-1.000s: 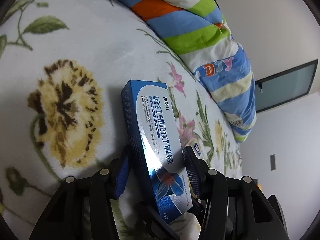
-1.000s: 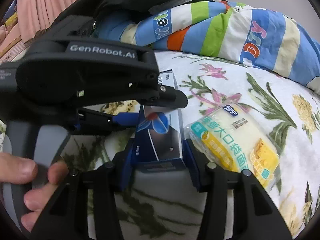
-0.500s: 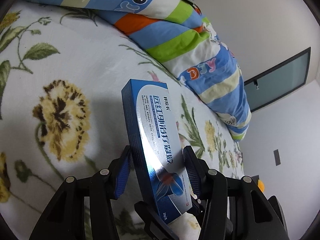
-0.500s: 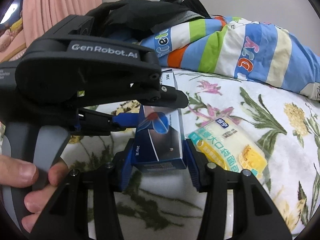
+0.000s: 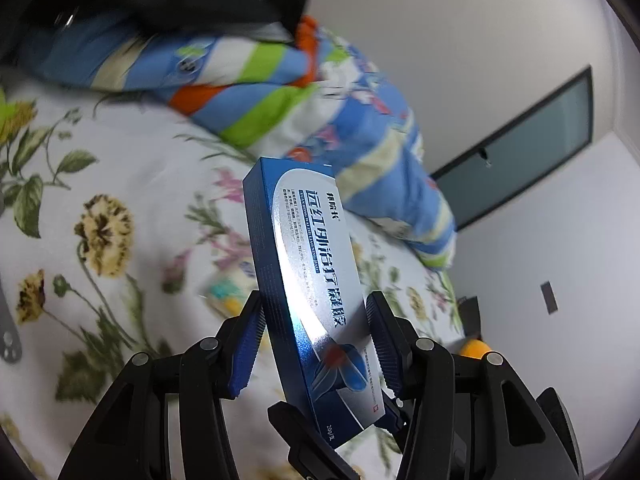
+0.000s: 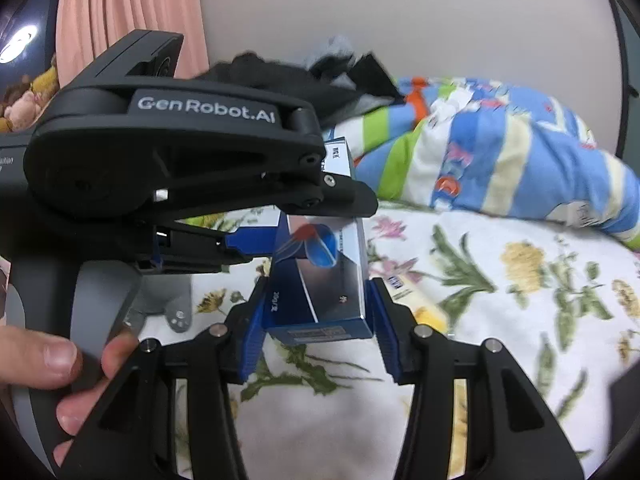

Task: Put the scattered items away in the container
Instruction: 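Carry the medicine box over the black box and open the right tool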

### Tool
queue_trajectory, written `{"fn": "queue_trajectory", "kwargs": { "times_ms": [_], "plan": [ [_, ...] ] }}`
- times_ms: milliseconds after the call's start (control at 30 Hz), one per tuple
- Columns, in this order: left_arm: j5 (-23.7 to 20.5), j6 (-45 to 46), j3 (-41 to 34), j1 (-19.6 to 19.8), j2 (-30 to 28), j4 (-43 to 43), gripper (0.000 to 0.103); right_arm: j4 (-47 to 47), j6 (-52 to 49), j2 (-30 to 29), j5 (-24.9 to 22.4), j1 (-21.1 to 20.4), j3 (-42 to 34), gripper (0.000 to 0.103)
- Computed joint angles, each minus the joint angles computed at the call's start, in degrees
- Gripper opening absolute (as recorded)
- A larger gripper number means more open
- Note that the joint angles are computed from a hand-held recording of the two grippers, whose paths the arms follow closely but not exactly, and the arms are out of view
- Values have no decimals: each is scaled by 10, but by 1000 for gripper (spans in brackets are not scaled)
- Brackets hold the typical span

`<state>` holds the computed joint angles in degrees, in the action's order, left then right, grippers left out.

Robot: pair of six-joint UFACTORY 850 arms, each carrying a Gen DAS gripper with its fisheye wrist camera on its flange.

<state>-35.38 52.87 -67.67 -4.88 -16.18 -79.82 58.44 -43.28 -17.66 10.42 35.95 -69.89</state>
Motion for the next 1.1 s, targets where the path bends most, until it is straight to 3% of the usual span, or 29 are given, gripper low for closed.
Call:
{"fn": "queue_trajectory", "kwargs": {
  "times_ms": [233,533,800,1100],
  "plan": [
    [29,-71,16,-70,82,59,52,131,-119,131,26,3,82,49],
    [66,-174,7,-167,138,144,52,277,-259,283,69,4,176,49],
    [90,-253,-28,-256,133,204,52,373,-362,401,90,-27,248,49],
    [105,-274,-80,-340,78,198,52,525,-529,512,98,-89,316,49]
  ]
}}
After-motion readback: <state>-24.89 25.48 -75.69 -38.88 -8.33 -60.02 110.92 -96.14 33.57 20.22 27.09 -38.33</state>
